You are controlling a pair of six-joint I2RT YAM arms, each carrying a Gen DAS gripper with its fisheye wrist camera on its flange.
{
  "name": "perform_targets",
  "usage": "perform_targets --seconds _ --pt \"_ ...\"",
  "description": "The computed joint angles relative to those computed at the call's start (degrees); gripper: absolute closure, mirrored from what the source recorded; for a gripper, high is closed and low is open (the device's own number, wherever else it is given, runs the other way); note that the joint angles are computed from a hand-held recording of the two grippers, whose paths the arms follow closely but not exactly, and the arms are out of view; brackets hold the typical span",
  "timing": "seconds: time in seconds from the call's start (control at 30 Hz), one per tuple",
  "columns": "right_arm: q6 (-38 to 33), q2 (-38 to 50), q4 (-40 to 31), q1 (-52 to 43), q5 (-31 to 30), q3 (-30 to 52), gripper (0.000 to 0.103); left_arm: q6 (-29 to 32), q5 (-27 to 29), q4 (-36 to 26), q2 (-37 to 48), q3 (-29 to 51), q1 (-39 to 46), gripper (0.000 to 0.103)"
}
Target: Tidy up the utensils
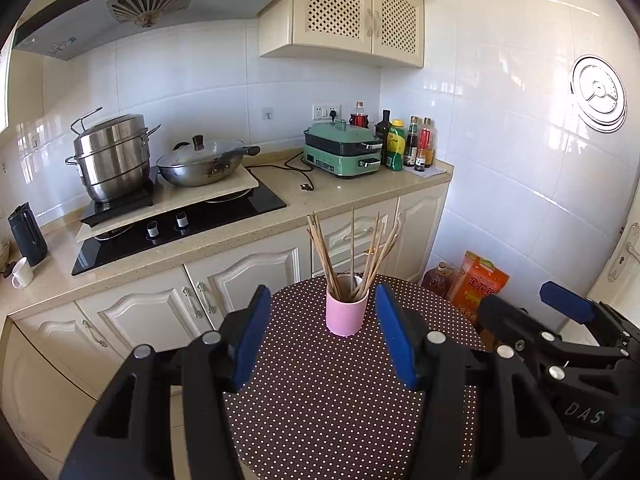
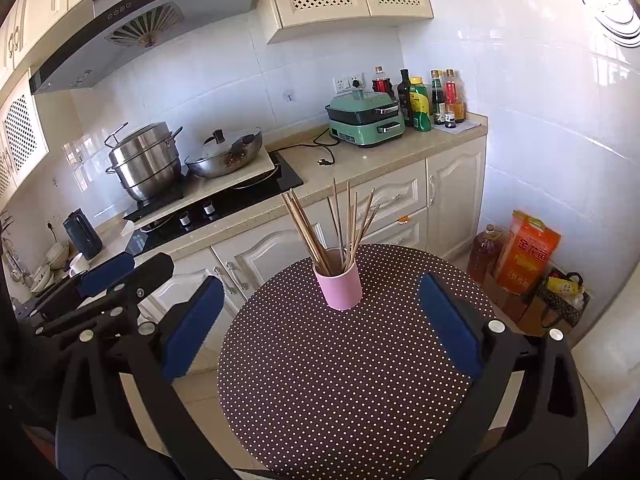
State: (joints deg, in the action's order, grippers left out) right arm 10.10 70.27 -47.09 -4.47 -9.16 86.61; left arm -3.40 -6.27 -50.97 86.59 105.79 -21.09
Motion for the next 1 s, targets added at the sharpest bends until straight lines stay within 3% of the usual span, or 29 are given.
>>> perform_targets --seconds 1.0 --pt "-0.1 0.3 -0.1 -0.1 0.7 0.4 0.007 0.4 -0.7 0.9 0.7 0.6 -0.8 0.049"
